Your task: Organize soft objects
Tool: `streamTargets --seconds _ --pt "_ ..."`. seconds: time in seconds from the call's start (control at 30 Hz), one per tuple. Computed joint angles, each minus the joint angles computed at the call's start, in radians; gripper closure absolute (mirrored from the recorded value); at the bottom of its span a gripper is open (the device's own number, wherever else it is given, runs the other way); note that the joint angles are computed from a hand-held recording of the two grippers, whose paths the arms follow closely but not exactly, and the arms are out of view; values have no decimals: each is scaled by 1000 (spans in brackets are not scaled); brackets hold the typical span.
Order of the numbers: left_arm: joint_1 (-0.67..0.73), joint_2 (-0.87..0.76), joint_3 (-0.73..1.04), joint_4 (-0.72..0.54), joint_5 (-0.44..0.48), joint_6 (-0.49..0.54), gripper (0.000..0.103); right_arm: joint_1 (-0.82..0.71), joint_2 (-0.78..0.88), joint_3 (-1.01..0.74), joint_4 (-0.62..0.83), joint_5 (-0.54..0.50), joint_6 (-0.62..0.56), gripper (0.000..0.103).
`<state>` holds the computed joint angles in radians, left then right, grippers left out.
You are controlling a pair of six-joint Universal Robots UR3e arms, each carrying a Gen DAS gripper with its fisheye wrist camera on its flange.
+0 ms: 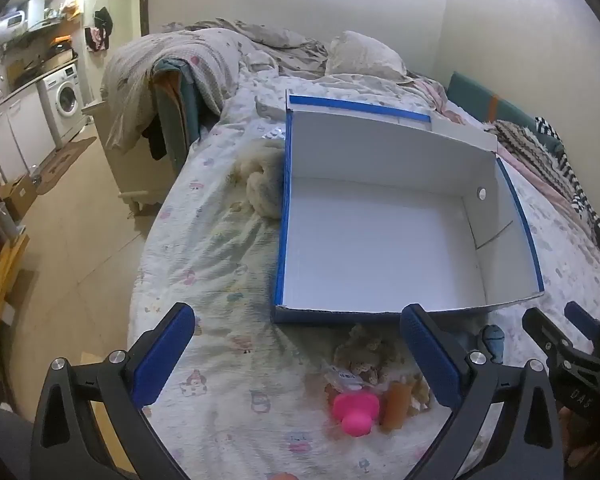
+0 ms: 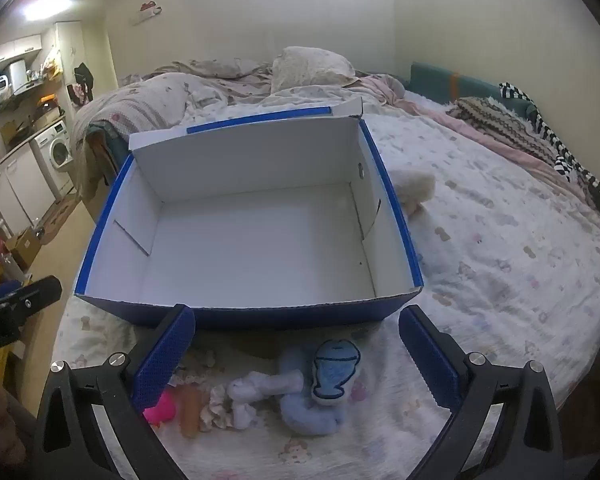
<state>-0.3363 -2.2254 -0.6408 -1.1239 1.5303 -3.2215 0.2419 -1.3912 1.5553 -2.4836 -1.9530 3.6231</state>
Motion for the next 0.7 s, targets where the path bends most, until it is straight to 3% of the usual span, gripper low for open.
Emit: streamTargets --seconds 0.3,0.37,0.7 --pt "33 22 -38 24 -33 8 0 -3 -6 1 6 11 -1 0" --pt "-6 -5 27 -8 18 -6 0 -1 0 -8 12 6 5 0" --pt "-7 10 -8 15 22 -3 0 0 -3 -7 16 5 5 0"
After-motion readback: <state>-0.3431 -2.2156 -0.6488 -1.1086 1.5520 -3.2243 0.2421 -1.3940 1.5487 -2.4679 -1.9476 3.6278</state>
